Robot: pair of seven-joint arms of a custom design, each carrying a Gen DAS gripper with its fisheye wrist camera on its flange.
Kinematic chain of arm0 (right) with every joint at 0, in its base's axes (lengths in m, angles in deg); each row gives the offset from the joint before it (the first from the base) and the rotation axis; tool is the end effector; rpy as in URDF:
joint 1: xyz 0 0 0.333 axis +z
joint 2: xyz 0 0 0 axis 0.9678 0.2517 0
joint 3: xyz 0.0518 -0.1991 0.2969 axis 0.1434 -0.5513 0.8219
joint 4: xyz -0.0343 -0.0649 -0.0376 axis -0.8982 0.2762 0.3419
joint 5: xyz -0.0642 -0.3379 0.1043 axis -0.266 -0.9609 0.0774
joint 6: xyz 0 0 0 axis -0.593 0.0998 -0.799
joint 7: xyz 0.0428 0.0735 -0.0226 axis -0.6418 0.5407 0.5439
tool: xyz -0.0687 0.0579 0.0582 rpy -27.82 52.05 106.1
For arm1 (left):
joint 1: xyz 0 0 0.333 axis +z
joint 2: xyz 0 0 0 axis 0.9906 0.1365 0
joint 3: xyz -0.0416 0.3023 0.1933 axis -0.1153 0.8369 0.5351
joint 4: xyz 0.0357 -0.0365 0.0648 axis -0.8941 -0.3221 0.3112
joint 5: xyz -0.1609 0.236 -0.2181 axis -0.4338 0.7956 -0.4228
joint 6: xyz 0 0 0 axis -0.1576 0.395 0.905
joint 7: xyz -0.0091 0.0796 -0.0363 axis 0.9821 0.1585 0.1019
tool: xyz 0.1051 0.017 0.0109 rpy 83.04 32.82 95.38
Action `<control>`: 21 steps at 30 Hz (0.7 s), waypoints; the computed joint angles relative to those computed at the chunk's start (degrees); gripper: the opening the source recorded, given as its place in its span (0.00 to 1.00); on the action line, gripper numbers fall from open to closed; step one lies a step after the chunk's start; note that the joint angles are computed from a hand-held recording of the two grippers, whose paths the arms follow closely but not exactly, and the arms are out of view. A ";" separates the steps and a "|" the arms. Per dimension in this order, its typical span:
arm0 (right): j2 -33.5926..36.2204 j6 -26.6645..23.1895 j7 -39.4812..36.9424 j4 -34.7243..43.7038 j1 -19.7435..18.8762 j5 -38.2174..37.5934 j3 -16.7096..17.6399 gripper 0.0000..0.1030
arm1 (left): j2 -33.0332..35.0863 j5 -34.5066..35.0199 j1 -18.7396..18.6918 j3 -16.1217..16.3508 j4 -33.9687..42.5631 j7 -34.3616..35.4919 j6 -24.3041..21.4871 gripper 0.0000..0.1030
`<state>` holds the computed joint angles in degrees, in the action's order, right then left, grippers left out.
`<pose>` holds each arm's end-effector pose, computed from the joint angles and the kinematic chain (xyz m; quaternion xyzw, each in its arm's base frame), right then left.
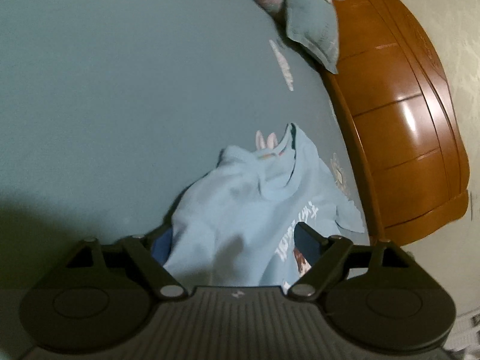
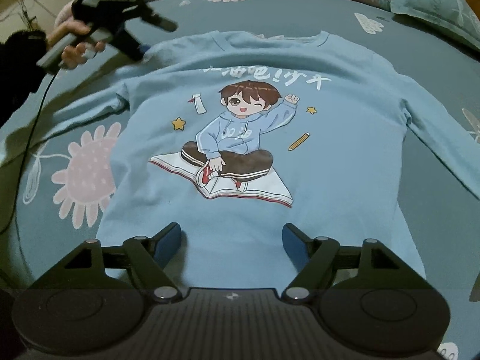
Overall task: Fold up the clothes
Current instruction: 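Close the left gripper on the shirt collar and tug it flat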
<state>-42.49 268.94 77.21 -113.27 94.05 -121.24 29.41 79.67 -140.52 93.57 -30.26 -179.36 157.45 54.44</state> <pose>0.2954 0.1454 0.3476 -0.7940 0.5406 -0.0909 0.2627 0.5715 -0.0032 0.3107 0.5955 -0.6639 0.3914 0.2268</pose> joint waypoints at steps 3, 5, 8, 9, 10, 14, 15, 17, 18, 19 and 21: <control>0.79 1.61 -0.23 -0.04 -0.62 -0.79 -0.15 0.79 | -0.02 -0.09 -0.22 0.02 0.09 -1.12 0.44 0.81; 1.32 2.50 -0.23 0.08 -1.49 -1.44 0.38 0.83 | 1.23 -1.96 -0.29 -0.77 1.18 -0.72 0.07 0.83; 1.80 2.70 -0.32 0.52 -2.62 -2.22 1.56 0.85 | 3.14 -6.08 -0.46 -2.12 2.92 0.84 -0.07 0.83; 1.91 2.68 -0.06 0.74 -2.86 -2.92 1.63 0.85 | 3.79 -8.00 -0.28 -2.60 3.48 1.72 -0.41 0.83; 2.12 2.95 0.85 0.98 -3.04 -4.25 1.27 0.85 | 4.43 -9.80 -0.10 -3.03 3.98 2.56 -0.89 0.82; 2.94 4.74 3.16 1.29 -5.01 -7.32 1.40 0.85 | 5.57 -14.01 0.40 -3.77 4.41 5.89 -3.44 0.81; 3.03 4.93 3.19 1.32 -5.55 -7.48 1.82 0.85 | 5.19 -13.49 -0.26 -3.38 4.22 6.20 -2.16 0.79; 3.24 5.28 2.90 1.32 -6.46 -7.39 2.60 0.85 | 4.49 -12.39 -1.41 -2.82 3.82 6.78 0.51 0.65; 3.29 5.25 2.66 1.38 -6.78 -7.27 2.98 0.85 | 4.15 -11.75 -2.00 -2.59 3.62 6.86 2.09 0.54; 3.33 5.15 2.53 1.49 -7.00 -7.20 3.29 0.86 | 3.87 -10.90 -2.79 -2.29 3.44 6.24 4.30 0.39; 3.42 4.91 2.27 1.70 -7.26 -7.03 3.77 0.86 | 3.61 -10.87 -3.13 -2.38 2.95 6.37 6.56 0.26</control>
